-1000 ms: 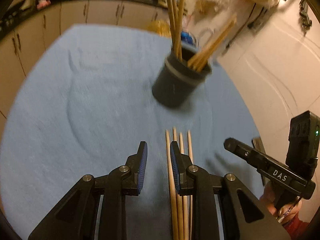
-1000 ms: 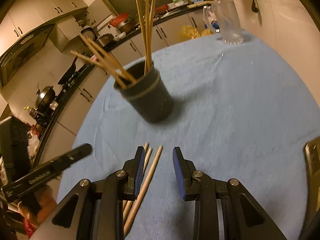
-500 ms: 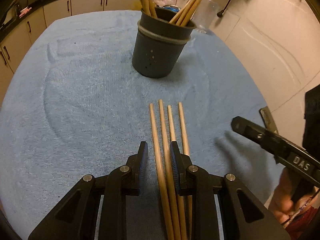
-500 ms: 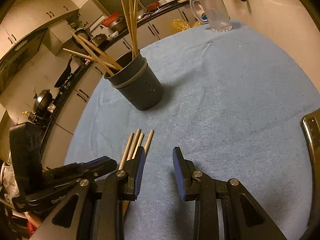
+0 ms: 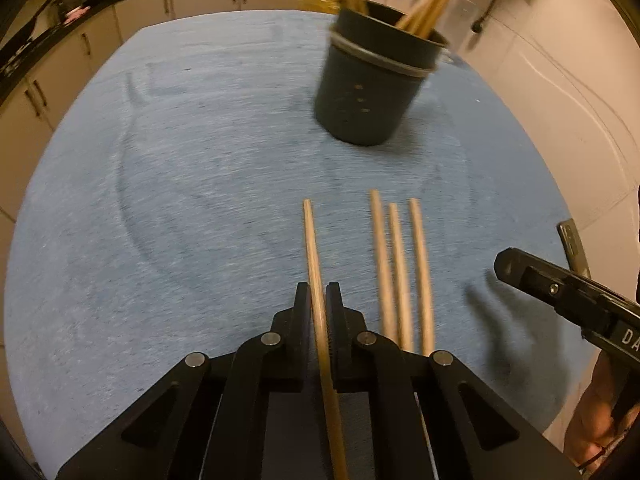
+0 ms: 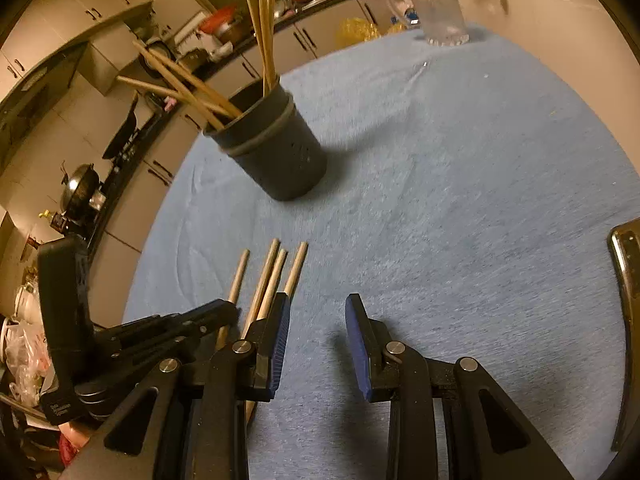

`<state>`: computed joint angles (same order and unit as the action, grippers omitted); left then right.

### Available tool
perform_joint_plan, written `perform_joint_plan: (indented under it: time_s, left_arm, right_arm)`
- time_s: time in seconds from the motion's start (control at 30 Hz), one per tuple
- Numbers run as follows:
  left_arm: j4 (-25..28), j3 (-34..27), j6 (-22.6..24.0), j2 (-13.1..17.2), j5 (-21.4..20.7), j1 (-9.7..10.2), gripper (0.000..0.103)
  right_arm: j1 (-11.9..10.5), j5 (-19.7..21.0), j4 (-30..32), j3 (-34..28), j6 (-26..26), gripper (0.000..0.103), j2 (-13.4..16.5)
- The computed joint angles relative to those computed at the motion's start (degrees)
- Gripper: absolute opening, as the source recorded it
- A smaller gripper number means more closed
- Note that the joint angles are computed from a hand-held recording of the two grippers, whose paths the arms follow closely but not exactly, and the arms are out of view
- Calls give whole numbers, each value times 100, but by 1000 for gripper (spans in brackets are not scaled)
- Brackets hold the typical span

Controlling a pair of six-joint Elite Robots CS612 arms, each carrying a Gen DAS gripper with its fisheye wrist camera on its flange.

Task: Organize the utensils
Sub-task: 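Close the left gripper on a chopstick while the right gripper grasps another, then lift both held chopsticks upright and carry them toward the grey holder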

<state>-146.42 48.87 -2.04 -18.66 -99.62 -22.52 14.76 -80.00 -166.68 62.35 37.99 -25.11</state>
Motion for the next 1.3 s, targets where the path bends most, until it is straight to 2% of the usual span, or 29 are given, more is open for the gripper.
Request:
perform_joint_plan:
  time_s: [0.13, 0.27, 0.47, 0.57, 0.7, 0.77, 0.93, 1.07, 1.3]
  left_arm:
    - [-95, 116, -222, -41, -111, 101, 7]
    - [-96, 102, -353, -38, -210, 182, 7]
    - [-117, 55, -382, 9, -403, 239, 8]
    - [-115, 10, -362, 42, -433, 245, 8]
    - [-159, 37, -326, 35, -310, 211, 8]
    - [-196, 43, -303, 36, -243, 190, 7]
    - [-287, 85, -334, 16, -355, 202, 7]
    - [-570, 206, -456, -48, -513, 231, 6]
    - [-1515, 577, -688, -250, -613, 243, 6]
  right_arm:
    - [37, 79, 586, -347, -130, 31, 115]
    - [82, -24, 1090, -728, -181, 31, 249]
    - [139, -97, 1847, -1261, -167, 31, 452]
    - [202, -366, 2228, -1526, -336, 28, 550]
    - [325, -957, 2830, -1970, -794, 22, 695]
    - [349, -1111, 2959, -2101, -914, 12, 749]
    - [243, -735, 2452, -1726, -693, 7, 591]
    - [163, -441, 1545, -1229, -475, 7, 375]
    - [198, -633, 122, -590, -560, 7, 83]
